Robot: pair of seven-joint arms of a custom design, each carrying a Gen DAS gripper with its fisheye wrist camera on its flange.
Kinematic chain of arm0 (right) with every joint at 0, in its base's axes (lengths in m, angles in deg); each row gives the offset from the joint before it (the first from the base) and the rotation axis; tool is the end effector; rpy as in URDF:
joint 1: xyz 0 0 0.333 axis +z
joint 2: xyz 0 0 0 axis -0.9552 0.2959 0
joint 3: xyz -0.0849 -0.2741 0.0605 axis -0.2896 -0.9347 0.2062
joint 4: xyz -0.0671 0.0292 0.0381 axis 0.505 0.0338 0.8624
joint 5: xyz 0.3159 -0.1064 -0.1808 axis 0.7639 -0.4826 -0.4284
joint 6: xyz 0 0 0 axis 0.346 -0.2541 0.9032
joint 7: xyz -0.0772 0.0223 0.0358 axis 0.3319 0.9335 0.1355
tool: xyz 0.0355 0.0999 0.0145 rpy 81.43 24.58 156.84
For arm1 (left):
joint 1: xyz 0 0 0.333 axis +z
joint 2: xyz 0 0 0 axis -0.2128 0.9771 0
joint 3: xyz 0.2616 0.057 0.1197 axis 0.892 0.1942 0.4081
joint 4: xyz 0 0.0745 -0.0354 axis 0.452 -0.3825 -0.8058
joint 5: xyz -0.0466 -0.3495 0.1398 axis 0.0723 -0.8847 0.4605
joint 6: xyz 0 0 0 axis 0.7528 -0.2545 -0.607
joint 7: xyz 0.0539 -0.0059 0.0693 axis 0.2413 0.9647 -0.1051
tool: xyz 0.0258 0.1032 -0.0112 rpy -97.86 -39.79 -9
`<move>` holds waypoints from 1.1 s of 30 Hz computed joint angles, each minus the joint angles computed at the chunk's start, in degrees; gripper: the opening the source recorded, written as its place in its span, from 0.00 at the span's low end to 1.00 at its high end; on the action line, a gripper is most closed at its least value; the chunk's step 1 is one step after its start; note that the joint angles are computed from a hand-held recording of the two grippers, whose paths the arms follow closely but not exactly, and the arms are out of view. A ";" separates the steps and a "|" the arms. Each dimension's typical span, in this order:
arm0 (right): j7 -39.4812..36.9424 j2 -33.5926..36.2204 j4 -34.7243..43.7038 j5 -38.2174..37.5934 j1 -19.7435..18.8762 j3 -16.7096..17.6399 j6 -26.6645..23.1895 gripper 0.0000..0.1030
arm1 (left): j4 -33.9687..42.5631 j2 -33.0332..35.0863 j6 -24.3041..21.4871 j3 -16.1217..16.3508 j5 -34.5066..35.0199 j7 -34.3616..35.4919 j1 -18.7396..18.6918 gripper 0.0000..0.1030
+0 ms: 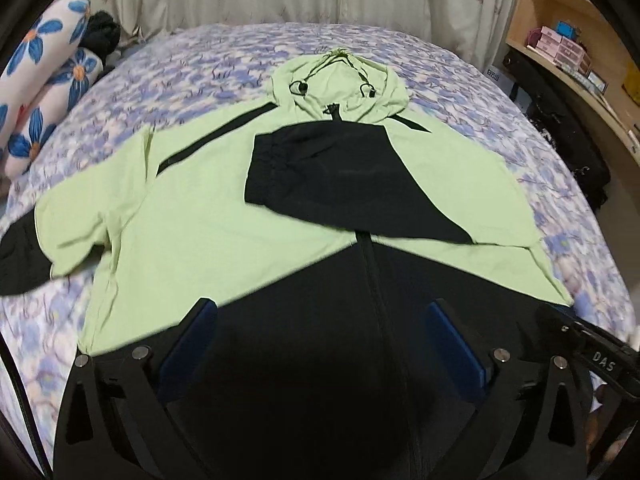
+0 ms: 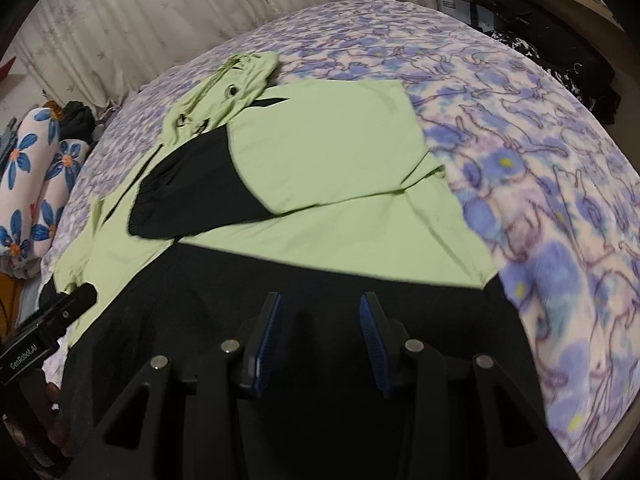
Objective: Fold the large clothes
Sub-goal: 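Reach the left tool to the other black sleeve cuff and grasp it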
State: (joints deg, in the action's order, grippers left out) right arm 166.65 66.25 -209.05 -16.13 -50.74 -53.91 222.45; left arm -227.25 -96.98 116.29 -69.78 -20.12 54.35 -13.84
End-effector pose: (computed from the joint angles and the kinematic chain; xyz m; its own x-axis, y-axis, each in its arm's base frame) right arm 0.4510 0.2628 0.5077 0.0756 -0.9627 -0.2597 -0.8870 0.0540 -0.4585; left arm 0.4213 -0.0753 0.5290 0.1825 -0.9757 0.1213 -0.8141 -0.2191 -0.5378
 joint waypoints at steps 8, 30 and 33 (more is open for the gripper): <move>-0.51 -1.19 0.15 0.97 2.51 1.41 -1.38 0.46 | -4.32 -8.20 -3.57 2.26 -2.03 2.68 -0.74 0.99; 3.07 10.99 16.44 -9.17 9.72 6.07 1.10 0.46 | -14.70 -24.03 -8.00 14.65 -2.77 11.10 15.22 0.98; 2.96 15.01 21.01 -10.95 11.45 6.00 0.84 0.46 | -14.67 -22.27 -7.37 15.25 -2.35 12.15 20.06 0.98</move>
State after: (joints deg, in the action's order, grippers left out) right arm 169.61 81.26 -188.03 -27.08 -39.29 -47.91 223.29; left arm -241.92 -119.26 108.92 -54.53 -22.47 66.50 6.22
